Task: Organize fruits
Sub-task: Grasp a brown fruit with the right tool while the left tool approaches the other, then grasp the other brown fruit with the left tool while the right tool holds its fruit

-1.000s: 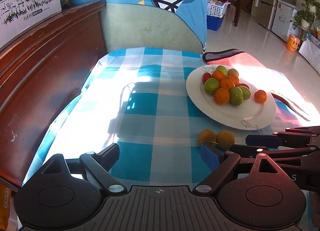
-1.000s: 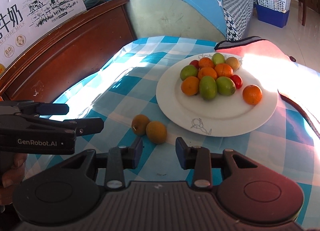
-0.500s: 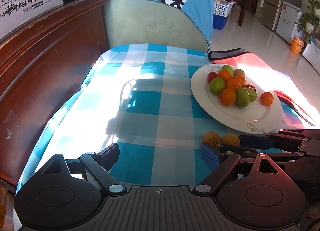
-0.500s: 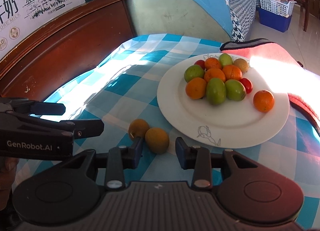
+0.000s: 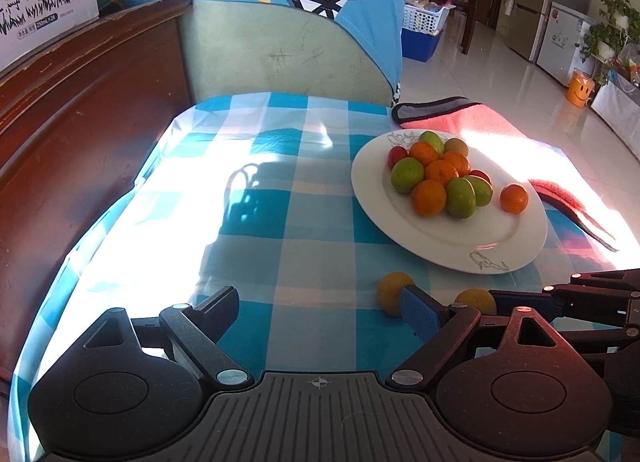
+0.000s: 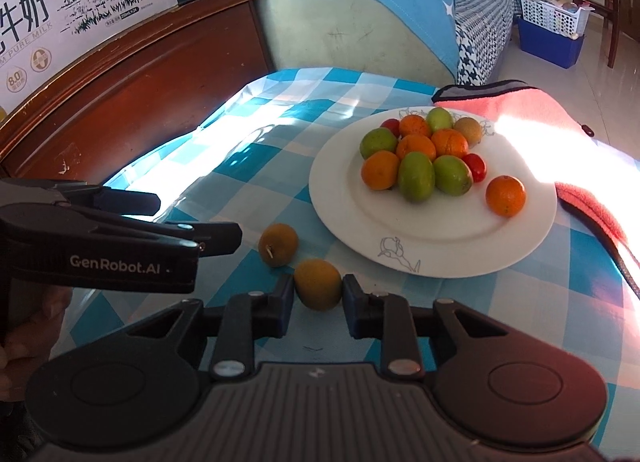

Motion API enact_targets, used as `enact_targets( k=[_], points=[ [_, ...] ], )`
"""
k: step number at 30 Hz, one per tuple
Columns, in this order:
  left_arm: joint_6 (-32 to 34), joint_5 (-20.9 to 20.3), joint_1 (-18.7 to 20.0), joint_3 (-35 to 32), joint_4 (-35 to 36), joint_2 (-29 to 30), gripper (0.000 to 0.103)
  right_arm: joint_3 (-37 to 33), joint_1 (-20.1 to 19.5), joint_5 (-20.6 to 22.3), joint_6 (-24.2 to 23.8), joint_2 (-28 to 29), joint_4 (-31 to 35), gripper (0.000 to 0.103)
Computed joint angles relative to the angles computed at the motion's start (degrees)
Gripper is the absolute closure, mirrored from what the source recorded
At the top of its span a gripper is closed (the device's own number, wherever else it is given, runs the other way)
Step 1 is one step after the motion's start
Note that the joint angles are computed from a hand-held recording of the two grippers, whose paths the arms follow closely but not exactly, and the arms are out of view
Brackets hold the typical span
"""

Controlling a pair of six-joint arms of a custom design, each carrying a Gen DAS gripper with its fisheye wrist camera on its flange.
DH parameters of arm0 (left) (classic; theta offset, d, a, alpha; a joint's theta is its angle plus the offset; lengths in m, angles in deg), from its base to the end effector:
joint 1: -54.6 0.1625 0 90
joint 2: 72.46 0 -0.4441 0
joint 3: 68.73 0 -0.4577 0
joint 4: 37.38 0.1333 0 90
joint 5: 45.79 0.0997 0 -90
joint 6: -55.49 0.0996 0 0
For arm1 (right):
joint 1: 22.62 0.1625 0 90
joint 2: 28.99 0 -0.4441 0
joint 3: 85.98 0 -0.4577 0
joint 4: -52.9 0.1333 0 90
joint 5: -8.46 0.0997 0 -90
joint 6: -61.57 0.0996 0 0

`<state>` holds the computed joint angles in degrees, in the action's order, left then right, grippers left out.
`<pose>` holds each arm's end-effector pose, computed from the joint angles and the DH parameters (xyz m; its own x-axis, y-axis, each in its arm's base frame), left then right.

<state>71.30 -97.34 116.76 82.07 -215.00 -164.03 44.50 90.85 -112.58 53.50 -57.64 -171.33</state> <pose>0.0107 -0.3978 0.1919 -0.6872 0.3123 -0.6559 0.6216 0.7201 -0.3084 0.2447 -0.3579 -0.0912 -0.8399 -0.1957 0.5063 -0.4587 0.7545 -0.4694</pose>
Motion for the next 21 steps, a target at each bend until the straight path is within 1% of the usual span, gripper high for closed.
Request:
enact_targets(
  k=[3, 8, 12, 16, 18, 21],
  points=[
    [0.04, -0.98, -0.19, 0.07, -1.01, 0.98, 0.014, 1.48, -0.22, -0.78, 1.11, -1.15, -0.02, 0.077],
    [0.59, -3.5, -0.02, -0.21, -1.39, 3.15, 0.014, 3.54, -0.98, -2.53, 4.26, -2.56, -0.32, 0.077],
    [0.8, -3.03, -0.09, -0.56, -2.31, 5.71, 0.014, 4.16, -1.66, -3.23, 6.78, -3.13, 0.37, 0.077],
    [-0.41, -3.04, 0.72, -1.57, -1.17, 7.53, 0.013, 4.38, -1.87, -2.86, 7.54, -3.26, 0.32, 0.076],
    [-0.39, -3.81, 1.31, -1.96, -0.89, 7.88, 0.013, 4.44, -1.99, -2.59, 7.98, -3.33, 0.52, 0.075],
    [0.32, -3.07, 1.26, -1.86, -3.53, 9.37, 0.013, 4.37, -2.13, -2.39, 8.79, -3.19, 0.44, 0.074]
  ],
)
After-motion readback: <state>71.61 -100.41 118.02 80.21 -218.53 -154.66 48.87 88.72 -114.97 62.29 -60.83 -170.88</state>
